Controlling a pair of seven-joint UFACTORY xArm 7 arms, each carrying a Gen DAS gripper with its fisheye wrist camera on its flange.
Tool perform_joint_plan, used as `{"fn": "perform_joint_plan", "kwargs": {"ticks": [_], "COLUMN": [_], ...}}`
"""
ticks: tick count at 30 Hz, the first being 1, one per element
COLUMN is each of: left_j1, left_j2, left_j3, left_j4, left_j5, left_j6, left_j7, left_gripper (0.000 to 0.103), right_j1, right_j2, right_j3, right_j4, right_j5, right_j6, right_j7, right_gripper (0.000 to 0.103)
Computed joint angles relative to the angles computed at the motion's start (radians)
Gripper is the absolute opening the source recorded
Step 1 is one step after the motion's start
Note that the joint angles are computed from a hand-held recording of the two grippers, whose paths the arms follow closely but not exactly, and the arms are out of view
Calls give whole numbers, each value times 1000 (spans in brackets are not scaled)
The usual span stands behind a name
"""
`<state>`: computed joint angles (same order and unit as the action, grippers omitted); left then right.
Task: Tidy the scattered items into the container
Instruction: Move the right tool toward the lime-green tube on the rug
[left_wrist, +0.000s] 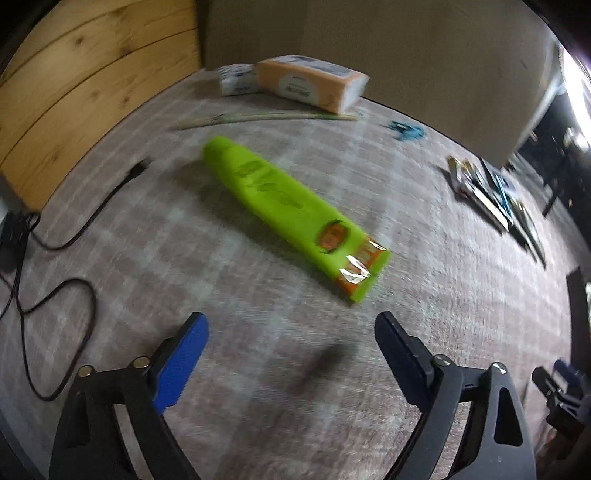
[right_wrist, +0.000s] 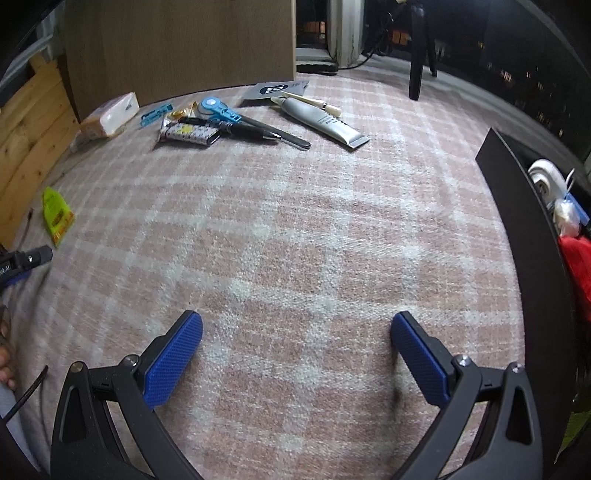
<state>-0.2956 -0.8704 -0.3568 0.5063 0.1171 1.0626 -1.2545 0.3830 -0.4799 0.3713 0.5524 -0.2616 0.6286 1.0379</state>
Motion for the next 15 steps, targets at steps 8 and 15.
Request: {"fn": "perform_joint_plan", "kwargs": {"ticks": [8,15], "left_j1": [39,83], "left_j2": [-185,-273], "left_j3": [59,105], "left_j4": [-19,-67], "left_j5": [1,-55], "left_j6": [139,78], "left_j7": [47,86], "left_gripper": [84,73], "right_j1": [25,65], "right_j2": [-19,174], "right_j3": [-73,-114], "right_j4": [37,247], "right_j5": [85,171], "right_j6": [-38,-105], "right_j7": [-148,-388], "right_gripper": [74,57]}}
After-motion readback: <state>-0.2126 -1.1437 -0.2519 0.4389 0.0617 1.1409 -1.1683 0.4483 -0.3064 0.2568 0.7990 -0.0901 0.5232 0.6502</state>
